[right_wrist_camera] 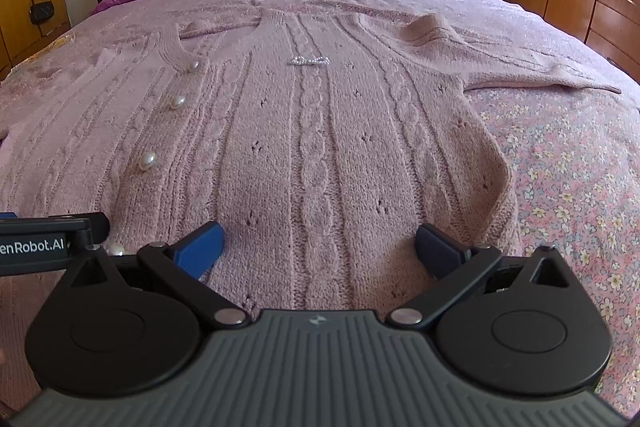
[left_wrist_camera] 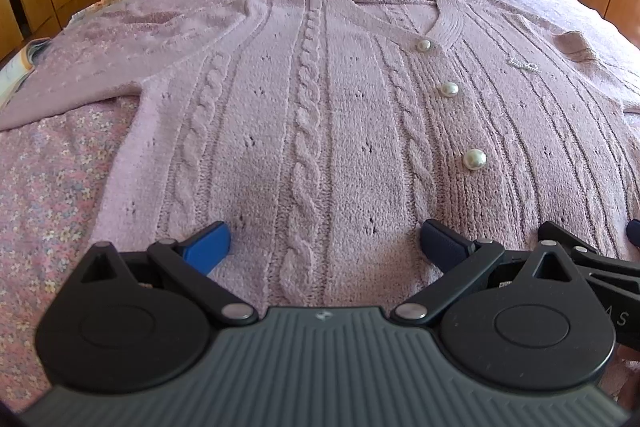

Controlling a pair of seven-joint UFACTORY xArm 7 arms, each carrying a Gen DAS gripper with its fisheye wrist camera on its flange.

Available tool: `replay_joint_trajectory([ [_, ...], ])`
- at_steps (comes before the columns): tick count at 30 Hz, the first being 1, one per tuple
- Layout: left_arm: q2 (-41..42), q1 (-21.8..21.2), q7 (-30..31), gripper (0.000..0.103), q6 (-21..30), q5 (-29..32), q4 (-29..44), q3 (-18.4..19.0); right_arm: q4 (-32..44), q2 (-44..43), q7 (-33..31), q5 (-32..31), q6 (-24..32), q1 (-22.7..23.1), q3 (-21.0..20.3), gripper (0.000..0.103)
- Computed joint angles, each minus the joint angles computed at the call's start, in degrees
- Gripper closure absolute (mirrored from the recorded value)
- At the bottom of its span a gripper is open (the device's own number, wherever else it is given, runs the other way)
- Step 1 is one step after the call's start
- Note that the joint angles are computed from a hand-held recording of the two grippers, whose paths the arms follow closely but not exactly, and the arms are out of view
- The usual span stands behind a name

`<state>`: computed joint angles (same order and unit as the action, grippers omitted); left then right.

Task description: Fold small clothes

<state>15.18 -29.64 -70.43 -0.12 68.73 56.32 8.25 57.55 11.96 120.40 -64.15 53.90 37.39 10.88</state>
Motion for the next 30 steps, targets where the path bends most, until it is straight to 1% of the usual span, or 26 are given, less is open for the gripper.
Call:
replay_joint_trajectory([
  [2,0.1,0.4,0.8,0.000,0.1,-0.9,0.0,-0.4,0.1,0.0,-0.4,0.3,-0.1,-0.1,0.0,0.000],
  [8,0.0,0.1,2.0,0.000,0.1,-2.4,-0.2,-0.2,0.2,-0.2,-1.9,1.4,-1.4,-0.7,-0.3,0.000],
  [12,-0.4,2.7,10.6,0.000,0.9,-10.7,-1.1,-3.5,0.4,-0.2,-3.4,2.5,-2.2,-1.2,-0.4,0.000],
  [17,-1.2,3.6,19.5,0.000,0.9,-19.0,-2.5,-5.0,0.9,-0.2,-5.7,4.2,-2.9,-1.7,-0.6,0.000],
  [19,-1.4,5.3,24.6,0.000,1.3,-23.9,-2.9,-7.2,0.9,-0.4,-6.6,5.0,-3.2,-1.9,-0.7,0.000],
  [21,-1.7,7.8,30.5,0.000,2.2,-29.7,-3.1,-10.3,1.0,-0.5,-7.8,5.9,-3.5,-2.2,-0.7,0.000],
  [25,-1.9,10.8,39.9,0.000,3.8,-38.9,-3.0,-14.4,1.1,-0.9,-9.0,7.0,-4.1,-2.5,-0.8,0.000],
  [27,-2.1,11.8,43.9,0.000,4.5,-42.9,-3.0,-15.8,0.8,-1.4,-10.1,7.3,-4.7,-2.8,-0.9,0.000],
  [29,-2.5,11.6,46.3,0.000,5.0,-45.7,-3.0,-15.9,0.4,-2.0,-11.7,8.2,-5.5,-3.3,-0.9,0.000],
  [30,-2.6,10.8,46.5,0.000,5.1,-46.3,-2.9,-15.1,0.4,-2.3,-12.5,8.6,-5.6,-3.6,-0.8,0.000],
])
